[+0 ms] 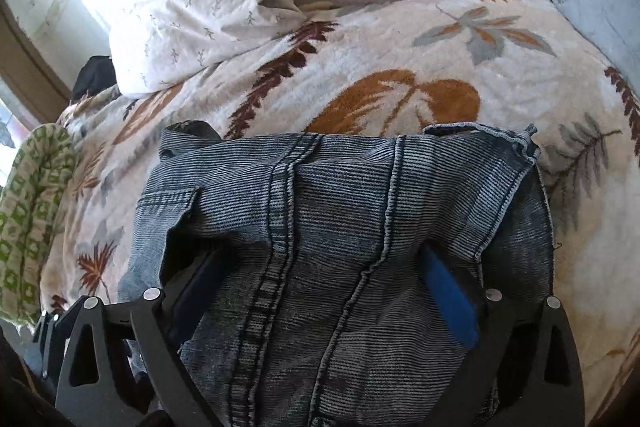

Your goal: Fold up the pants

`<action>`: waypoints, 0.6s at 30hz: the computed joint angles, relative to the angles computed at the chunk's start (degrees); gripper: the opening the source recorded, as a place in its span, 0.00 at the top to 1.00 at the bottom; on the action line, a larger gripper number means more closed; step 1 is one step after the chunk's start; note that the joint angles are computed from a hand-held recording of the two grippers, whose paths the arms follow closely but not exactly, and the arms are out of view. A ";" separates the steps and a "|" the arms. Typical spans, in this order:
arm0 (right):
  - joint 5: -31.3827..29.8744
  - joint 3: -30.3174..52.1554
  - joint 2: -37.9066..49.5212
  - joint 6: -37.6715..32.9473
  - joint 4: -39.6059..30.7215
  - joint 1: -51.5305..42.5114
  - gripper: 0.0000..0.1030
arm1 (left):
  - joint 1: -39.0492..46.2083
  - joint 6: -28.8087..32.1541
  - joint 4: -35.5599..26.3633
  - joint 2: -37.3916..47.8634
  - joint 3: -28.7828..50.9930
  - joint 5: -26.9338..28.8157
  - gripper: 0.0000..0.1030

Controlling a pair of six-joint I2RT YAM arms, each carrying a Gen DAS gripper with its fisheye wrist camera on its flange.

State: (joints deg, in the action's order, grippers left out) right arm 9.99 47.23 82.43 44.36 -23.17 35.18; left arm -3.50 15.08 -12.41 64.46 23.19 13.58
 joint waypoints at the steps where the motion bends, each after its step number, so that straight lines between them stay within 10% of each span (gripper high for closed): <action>1: -0.51 -0.09 -0.86 0.23 -0.36 -0.23 0.05 | 0.69 -0.06 -0.71 0.08 0.54 0.77 0.00; 18: -0.41 -2.23 -20.78 2.84 -11.88 -5.31 0.06 | 5.55 -1.82 1.57 5.77 5.74 5.62 0.00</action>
